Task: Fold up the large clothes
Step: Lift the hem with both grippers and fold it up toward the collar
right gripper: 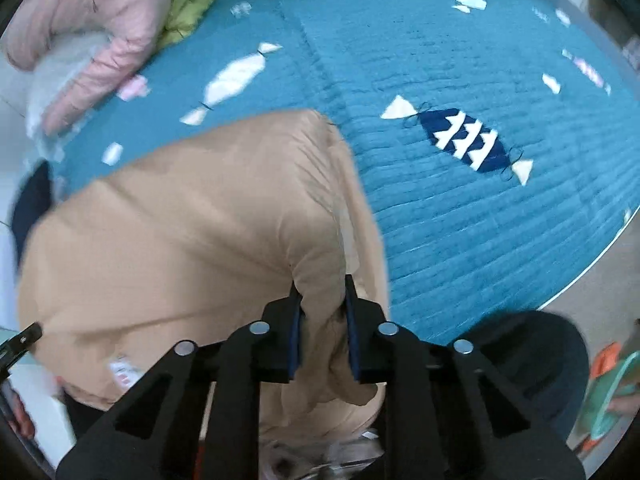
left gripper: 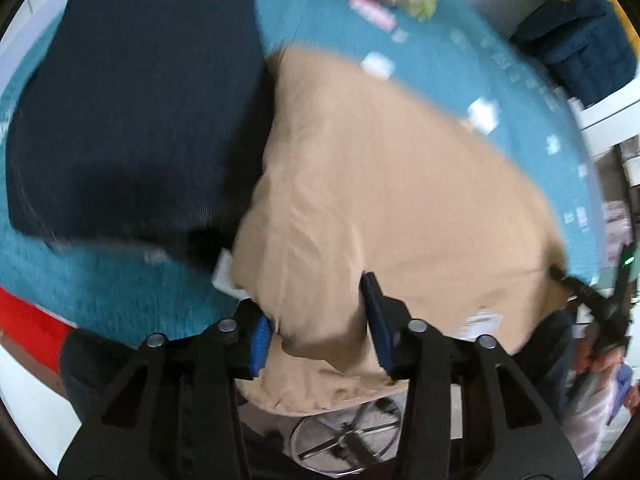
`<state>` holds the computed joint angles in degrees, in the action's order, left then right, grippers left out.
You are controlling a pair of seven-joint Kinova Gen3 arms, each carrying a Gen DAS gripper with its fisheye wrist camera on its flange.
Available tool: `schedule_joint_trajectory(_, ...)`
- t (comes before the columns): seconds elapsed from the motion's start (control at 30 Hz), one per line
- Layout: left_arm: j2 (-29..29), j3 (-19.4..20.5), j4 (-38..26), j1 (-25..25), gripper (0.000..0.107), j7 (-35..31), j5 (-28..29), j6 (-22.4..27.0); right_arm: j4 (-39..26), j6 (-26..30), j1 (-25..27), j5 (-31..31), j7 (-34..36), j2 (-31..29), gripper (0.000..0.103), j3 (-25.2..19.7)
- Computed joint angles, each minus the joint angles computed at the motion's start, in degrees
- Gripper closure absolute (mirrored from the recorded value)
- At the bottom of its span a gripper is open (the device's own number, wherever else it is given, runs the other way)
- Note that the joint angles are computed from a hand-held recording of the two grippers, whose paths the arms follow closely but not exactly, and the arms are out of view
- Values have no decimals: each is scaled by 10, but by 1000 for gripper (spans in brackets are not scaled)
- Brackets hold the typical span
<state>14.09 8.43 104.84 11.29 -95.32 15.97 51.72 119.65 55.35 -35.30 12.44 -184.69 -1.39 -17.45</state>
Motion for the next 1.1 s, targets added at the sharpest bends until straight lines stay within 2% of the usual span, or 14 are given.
schedule_joint_trajectory(0.1,17,0,1,10,62,37,-27,15,-4,10,30,-9,11,-9,76,-29)
schedule_joint_trajectory(0.13,3,1,4,12,55,41,-33,14,-13,32,25,6,-1,-16,73,-42)
schedule_joint_trajectory(0.2,-26,-7,8,30,38,61,-65,12,-25,65,-9,30,-32,-28,70,-37)
schedule_joint_trajectory(0.23,-46,-8,10,36,35,69,-81,10,-34,89,-26,41,-50,-38,70,-40)
schedule_joint_trajectory(0.33,-81,-5,5,32,35,65,-84,22,-67,158,-42,72,-78,-32,70,-67)
schedule_joint_trajectory(0.43,-104,0,-5,32,36,53,-72,20,-93,197,-62,94,-99,-26,71,-76)
schedule_joint_trajectory(0.5,-114,3,-1,32,36,37,-59,9,-97,188,-70,99,-92,-27,72,-67)
schedule_joint_trajectory(0.57,-96,10,-8,43,36,43,-67,2,-94,160,-56,88,-68,-23,73,-69)
schedule_joint_trajectory(0.63,-63,17,-12,62,47,77,-91,-7,-83,123,-32,45,-30,-1,73,-52)
schedule_joint_trajectory(0.7,-14,-11,-15,112,48,123,-136,-12,-64,76,3,-2,-5,35,73,-53)
schedule_joint_trajectory(0.8,32,-24,-7,146,48,171,-189,-37,-31,20,-22,-22,-7,89,71,-13)
schedule_joint_trajectory(0.9,27,0,-5,138,48,192,-220,-34,-42,39,-69,-5,-7,94,70,20)
schedule_joint_trajectory(1.0,15,5,-19,127,49,178,-207,-9,-38,45,-61,-15,-13,58,71,23)
schedule_joint_trajectory(1.1,-19,12,-23,99,49,131,-170,-1,-44,79,-60,15,-57,11,71,9)
